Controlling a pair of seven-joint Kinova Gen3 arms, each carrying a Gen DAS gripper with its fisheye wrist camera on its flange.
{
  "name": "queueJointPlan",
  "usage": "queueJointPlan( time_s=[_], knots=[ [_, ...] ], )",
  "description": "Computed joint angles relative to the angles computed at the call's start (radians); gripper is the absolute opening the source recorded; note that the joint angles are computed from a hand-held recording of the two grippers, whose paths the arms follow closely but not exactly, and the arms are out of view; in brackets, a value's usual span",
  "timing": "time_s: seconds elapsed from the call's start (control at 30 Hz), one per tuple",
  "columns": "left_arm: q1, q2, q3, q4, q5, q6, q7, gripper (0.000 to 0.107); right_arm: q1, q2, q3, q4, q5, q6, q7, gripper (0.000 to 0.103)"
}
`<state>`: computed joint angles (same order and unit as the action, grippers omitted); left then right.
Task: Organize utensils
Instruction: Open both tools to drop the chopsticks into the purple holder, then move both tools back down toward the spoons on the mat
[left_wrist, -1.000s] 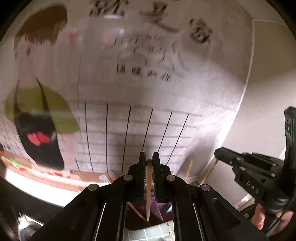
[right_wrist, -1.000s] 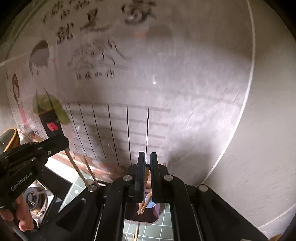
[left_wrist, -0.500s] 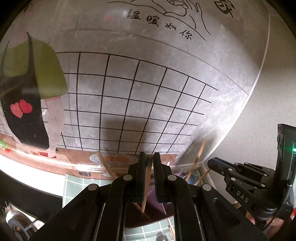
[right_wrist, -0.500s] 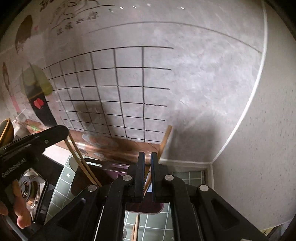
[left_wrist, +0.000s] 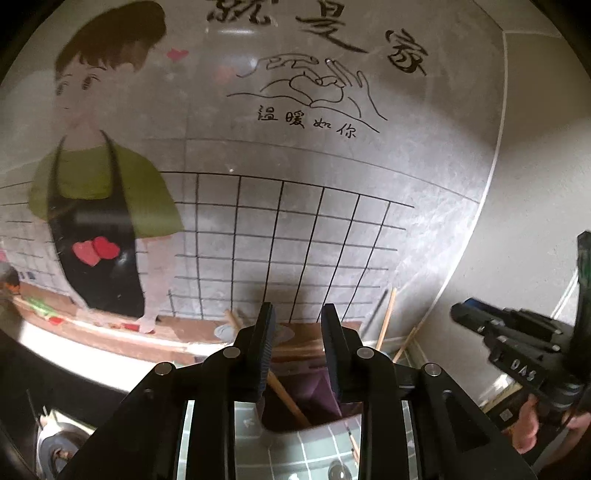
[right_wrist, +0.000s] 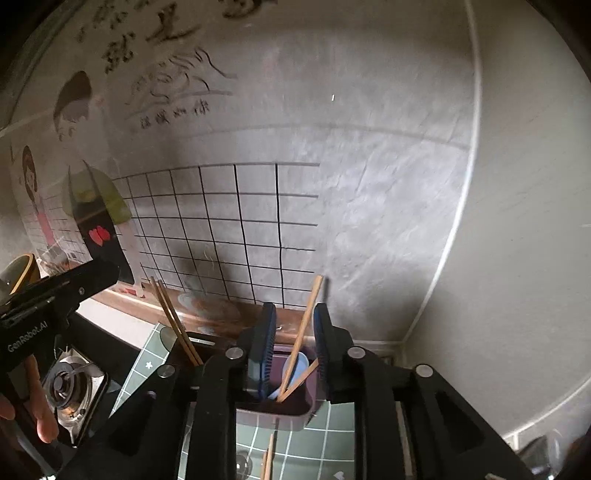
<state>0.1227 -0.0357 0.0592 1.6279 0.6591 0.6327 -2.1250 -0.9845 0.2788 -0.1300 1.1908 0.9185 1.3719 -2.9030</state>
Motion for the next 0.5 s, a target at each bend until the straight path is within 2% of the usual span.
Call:
queueJointPlan(
  time_s=[0.1,0.23,0.33,0.5],
  knots=[
    [0.009,-0.056,-0.004,0.08,-0.02,-0.021,-0.003,0.027,-0.037,-0.021,-0.013,0.034,0.027,0.017,-0.053,0.023],
    [0.027,-0.117,-0.038,0.192,-0.028,0.011,-0.001,0.027,-0.075,-0.042,-0.048,0.094,0.047,0.04,-0.146,0.023],
    [0.041,-0.172,-0.046,0.296,-0.072,0.021,0.013,0.027,-0.107,-0.053,-0.083,0.151,0.044,0.064,-0.24,0.023],
    [0.065,-0.227,-0.076,0.429,-0.088,0.061,0.019,0.027,-0.142,-0.07,-0.134,0.241,0.007,0.064,-0.36,0.023]
  ],
)
